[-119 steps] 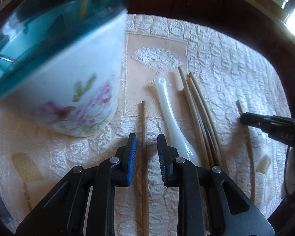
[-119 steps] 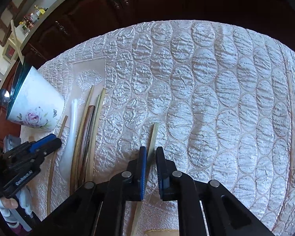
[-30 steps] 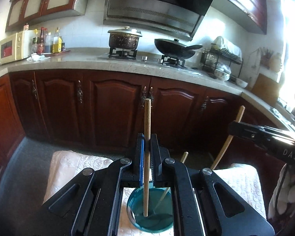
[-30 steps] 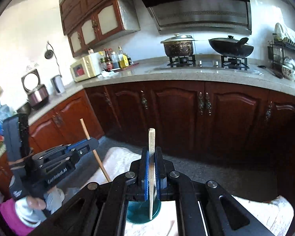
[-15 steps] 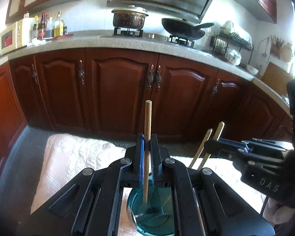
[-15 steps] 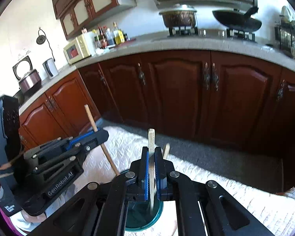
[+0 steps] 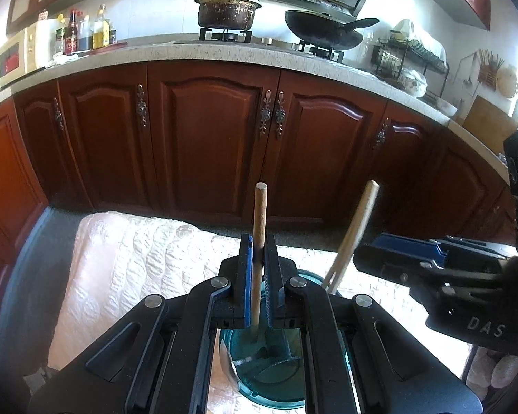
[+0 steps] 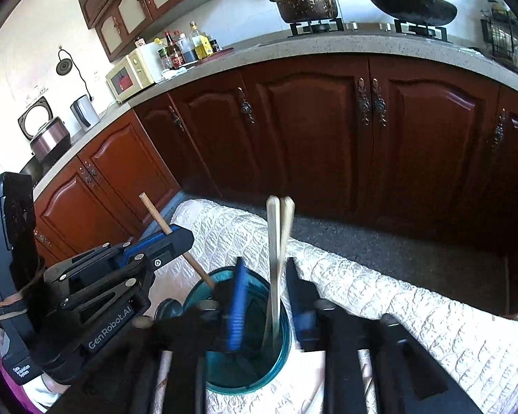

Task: Organize utensils
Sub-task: 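Lower the chopstick into the cup and open the left tool while the right tool releases its chopstick, then move the left tool to the white ceramic spoon while the right tool approaches loose chopsticks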

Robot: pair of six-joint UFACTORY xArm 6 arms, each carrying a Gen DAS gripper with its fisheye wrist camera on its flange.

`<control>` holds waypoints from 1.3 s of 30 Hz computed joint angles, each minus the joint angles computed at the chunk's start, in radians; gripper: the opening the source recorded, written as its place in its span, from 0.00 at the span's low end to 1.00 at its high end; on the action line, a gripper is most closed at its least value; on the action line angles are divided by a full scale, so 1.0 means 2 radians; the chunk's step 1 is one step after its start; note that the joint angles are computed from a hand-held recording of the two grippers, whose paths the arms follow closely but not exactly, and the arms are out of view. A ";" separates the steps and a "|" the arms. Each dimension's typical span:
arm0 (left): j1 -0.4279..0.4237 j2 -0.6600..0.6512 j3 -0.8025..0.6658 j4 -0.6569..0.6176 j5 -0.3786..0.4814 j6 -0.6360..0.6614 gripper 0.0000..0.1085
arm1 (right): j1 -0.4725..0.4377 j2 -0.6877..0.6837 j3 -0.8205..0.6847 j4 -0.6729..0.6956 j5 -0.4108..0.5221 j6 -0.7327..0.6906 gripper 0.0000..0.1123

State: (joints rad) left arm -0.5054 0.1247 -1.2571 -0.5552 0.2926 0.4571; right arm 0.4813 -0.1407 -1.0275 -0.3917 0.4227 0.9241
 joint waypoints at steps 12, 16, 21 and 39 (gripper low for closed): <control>0.007 -0.027 0.017 -0.026 0.016 0.012 0.33 | 0.011 -0.065 0.070 -0.011 -0.005 0.040 0.25; 0.009 -0.059 0.039 -0.061 0.012 0.041 0.37 | 0.019 -0.095 0.113 -0.019 0.015 0.060 0.25; 0.008 -0.105 0.076 -0.099 0.008 0.078 0.37 | 0.033 -0.105 0.167 -0.014 0.079 0.088 0.25; -0.027 -0.193 0.153 -0.141 0.071 0.144 0.37 | 0.032 -0.197 0.317 0.067 0.095 0.075 0.26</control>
